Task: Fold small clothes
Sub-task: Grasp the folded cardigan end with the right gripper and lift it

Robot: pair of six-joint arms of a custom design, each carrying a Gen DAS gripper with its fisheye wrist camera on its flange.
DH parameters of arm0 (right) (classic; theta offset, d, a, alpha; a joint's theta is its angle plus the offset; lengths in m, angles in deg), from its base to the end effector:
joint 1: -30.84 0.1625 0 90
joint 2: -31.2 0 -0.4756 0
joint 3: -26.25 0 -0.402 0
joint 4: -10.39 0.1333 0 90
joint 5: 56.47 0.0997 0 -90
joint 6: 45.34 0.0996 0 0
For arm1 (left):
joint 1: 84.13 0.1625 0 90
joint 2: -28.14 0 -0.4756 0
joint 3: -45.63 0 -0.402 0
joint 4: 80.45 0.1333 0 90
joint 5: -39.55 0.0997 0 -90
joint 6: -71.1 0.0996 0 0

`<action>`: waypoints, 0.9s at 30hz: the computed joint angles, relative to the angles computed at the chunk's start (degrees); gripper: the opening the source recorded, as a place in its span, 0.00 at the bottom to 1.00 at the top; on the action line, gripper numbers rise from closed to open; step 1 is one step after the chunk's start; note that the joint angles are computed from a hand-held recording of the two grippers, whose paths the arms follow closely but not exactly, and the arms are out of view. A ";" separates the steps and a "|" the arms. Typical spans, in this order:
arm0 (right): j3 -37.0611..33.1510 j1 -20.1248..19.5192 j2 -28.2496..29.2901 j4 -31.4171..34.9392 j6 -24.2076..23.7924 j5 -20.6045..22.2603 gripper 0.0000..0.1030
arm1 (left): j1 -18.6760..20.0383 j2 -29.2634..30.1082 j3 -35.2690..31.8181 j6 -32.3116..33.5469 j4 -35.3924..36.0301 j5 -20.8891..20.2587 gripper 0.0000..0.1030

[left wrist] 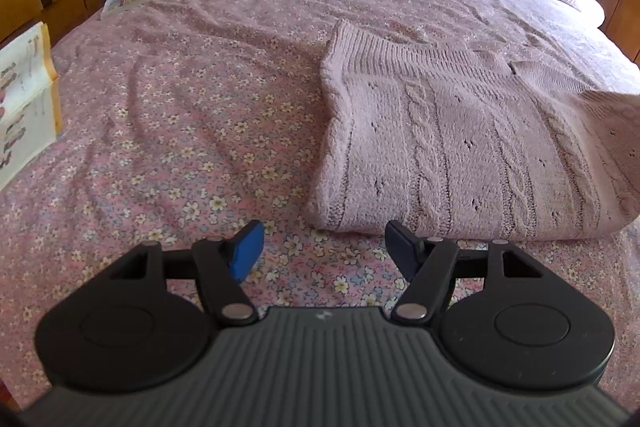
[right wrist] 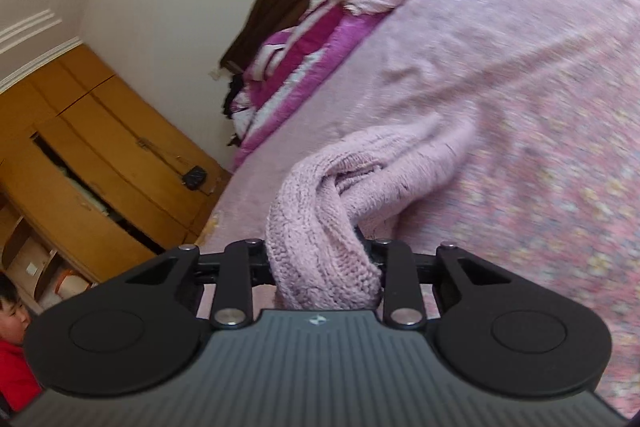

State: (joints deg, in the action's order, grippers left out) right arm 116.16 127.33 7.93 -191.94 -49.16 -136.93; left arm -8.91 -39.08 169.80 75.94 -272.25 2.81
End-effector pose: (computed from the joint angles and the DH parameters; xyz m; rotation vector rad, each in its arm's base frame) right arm 0.2321 -0.7146 -0.0159 -0.3418 2.7180 -1.1477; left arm 0.0744 -0.5534 0.2921 -0.0706 2.1503 -0.9577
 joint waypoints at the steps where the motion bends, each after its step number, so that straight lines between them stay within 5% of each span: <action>1: -0.40 0.48 0.09 0.33 -0.27 0.05 0.30 | -0.02 -0.23 0.14 0.04 -0.01 -0.05 0.67; 16: -8.45 8.36 3.83 4.71 -1.21 1.04 0.29 | 0.06 -4.09 0.79 1.80 -1.17 -1.14 0.67; 27: -17.64 14.10 9.13 16.18 -5.24 2.31 0.29 | 0.97 -5.81 1.28 3.60 -3.22 -1.13 0.67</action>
State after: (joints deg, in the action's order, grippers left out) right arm 98.53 141.44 17.06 -175.76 -54.39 -134.62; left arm -7.95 -44.89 171.08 79.54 -275.47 1.69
